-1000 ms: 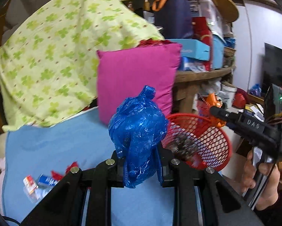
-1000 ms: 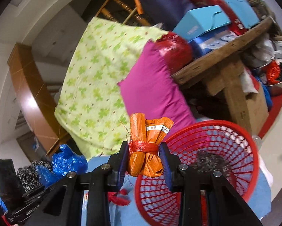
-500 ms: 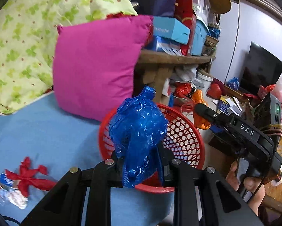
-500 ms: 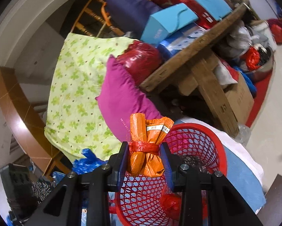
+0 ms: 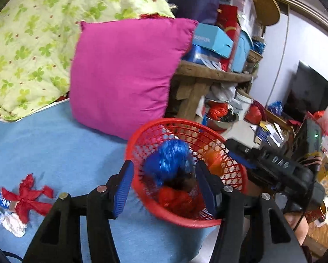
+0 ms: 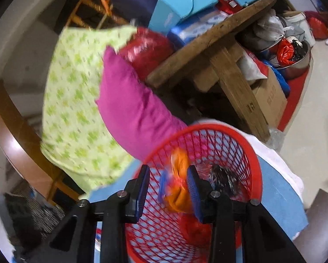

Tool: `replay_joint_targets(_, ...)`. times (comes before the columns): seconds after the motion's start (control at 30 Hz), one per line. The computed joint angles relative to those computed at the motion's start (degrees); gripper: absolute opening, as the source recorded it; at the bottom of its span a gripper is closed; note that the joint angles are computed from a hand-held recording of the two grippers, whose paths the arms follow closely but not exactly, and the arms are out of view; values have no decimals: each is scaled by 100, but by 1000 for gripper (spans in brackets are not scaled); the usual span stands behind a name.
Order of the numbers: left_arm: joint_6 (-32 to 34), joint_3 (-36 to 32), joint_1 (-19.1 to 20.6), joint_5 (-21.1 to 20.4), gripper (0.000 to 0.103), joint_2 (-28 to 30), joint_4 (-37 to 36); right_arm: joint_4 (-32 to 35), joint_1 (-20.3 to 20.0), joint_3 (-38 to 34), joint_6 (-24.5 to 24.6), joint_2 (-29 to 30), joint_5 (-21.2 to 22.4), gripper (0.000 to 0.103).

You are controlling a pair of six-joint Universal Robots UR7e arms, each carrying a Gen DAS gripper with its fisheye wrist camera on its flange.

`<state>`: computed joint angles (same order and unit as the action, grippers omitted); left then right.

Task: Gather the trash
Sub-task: 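Return both tools to the remaining trash on the blanket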

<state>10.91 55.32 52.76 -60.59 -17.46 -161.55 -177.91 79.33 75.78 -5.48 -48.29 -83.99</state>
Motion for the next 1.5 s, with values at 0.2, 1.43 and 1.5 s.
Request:
replay_joint_targets(0.2, -47, 821, 160, 366, 63, -500, -570, 121, 353, -146, -822, 247, -990, 70)
replay_joint_targets(1.43, 207, 2537, 1179, 2718, 69, -1458, -3762, 1147, 1471, -1173, -1707, 1960, -624, 70)
replay_joint_targets(1.5, -62, 2626, 1244, 2646, 69, -1588, -3549, 1453, 1473, -1408, -1627, 2096, -595, 70)
